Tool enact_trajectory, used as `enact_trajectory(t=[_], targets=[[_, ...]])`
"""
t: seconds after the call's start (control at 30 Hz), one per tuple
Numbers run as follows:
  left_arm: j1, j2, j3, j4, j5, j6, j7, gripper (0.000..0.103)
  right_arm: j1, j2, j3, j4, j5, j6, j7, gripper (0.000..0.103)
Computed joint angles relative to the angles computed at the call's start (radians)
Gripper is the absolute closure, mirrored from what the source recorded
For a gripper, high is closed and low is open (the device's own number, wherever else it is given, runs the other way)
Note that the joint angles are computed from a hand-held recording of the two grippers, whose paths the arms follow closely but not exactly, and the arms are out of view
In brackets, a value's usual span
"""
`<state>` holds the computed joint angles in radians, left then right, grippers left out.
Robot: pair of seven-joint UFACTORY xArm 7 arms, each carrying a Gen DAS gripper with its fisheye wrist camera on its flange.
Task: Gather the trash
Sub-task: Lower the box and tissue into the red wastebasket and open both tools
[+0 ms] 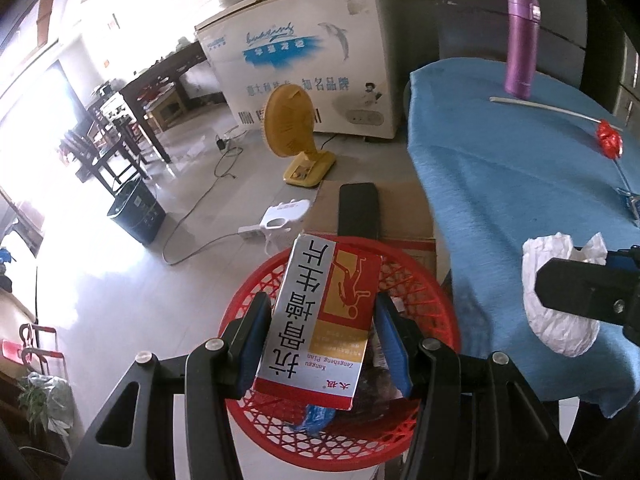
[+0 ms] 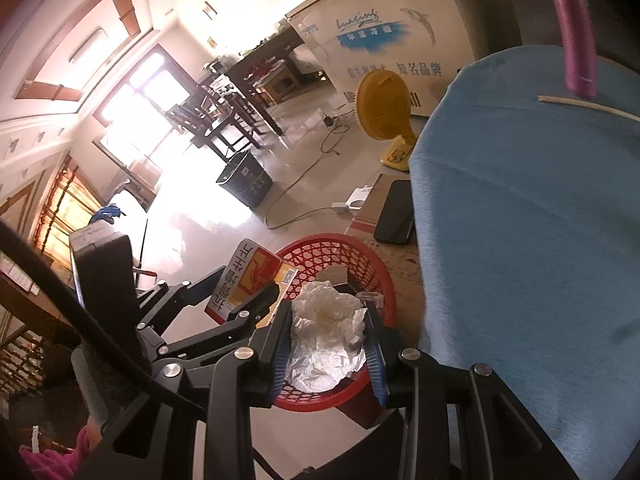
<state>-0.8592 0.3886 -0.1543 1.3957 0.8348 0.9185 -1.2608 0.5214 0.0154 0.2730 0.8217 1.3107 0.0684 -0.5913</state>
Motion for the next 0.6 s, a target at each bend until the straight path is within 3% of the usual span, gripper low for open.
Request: enact_trajectory(t=[0.23,0.6], targets=[[0.037,-0.016,0.002,-0.055,-0.037,-0.008,-0.003,0.048,-0.014,0.053,0.011,0.042,-0.006,0.036,-0.012,0.067],[0.078,-0.040,-0.010,-0.130,-0.094,-0.028,0.004,0.048,-0.048,0.155,0.070,0.104,-0.129,0.038,0.091,0.066]])
